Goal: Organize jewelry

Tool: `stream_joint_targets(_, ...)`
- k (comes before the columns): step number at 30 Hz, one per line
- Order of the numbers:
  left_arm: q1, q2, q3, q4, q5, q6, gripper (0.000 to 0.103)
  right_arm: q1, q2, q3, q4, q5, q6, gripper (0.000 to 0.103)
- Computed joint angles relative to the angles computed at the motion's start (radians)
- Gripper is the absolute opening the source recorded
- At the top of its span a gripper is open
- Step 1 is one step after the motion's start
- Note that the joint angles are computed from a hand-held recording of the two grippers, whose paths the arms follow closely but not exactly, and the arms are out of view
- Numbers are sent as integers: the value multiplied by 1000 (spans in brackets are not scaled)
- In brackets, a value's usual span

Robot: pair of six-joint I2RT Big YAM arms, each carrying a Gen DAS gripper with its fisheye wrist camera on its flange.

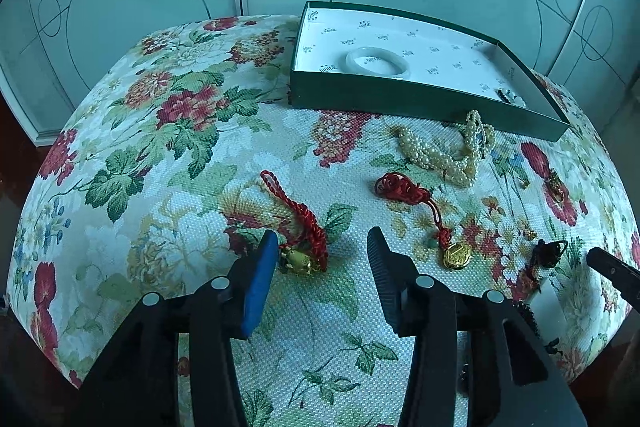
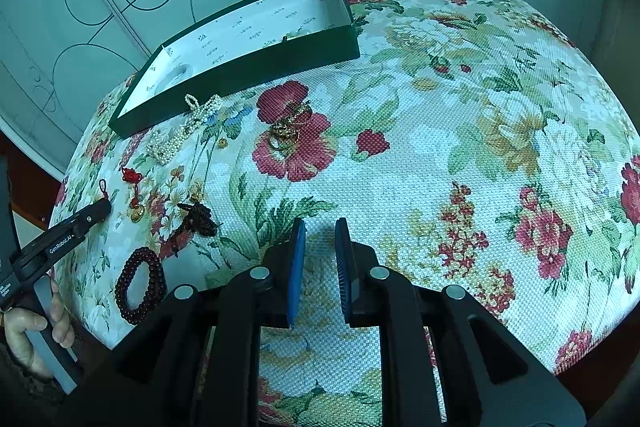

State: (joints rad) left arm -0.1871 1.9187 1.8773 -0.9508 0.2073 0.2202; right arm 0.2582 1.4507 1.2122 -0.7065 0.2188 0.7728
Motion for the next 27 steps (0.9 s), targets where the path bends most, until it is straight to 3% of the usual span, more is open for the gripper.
stream_joint_targets(1, -1, 6, 12, -16, 0, 1, 42, 0, 0, -1, 1, 0, 0, 16)
stream_joint_targets(3, -3, 14, 25, -33, -8, 13, 28, 0, -1, -1, 2, 0, 0, 16)
stream_joint_targets(8, -6, 12, 20, -25, -31, 33, 19, 0, 0, -1, 2, 0, 1, 16)
stream_joint_targets(11, 2, 10, 13, -12, -5, 28, 13, 0, 0, -1, 2, 1, 0, 16)
stream_joint_targets(27, 12, -2, 6, 76, 10, -15, 10, -17, 43, 59, 2, -1, -41, 16)
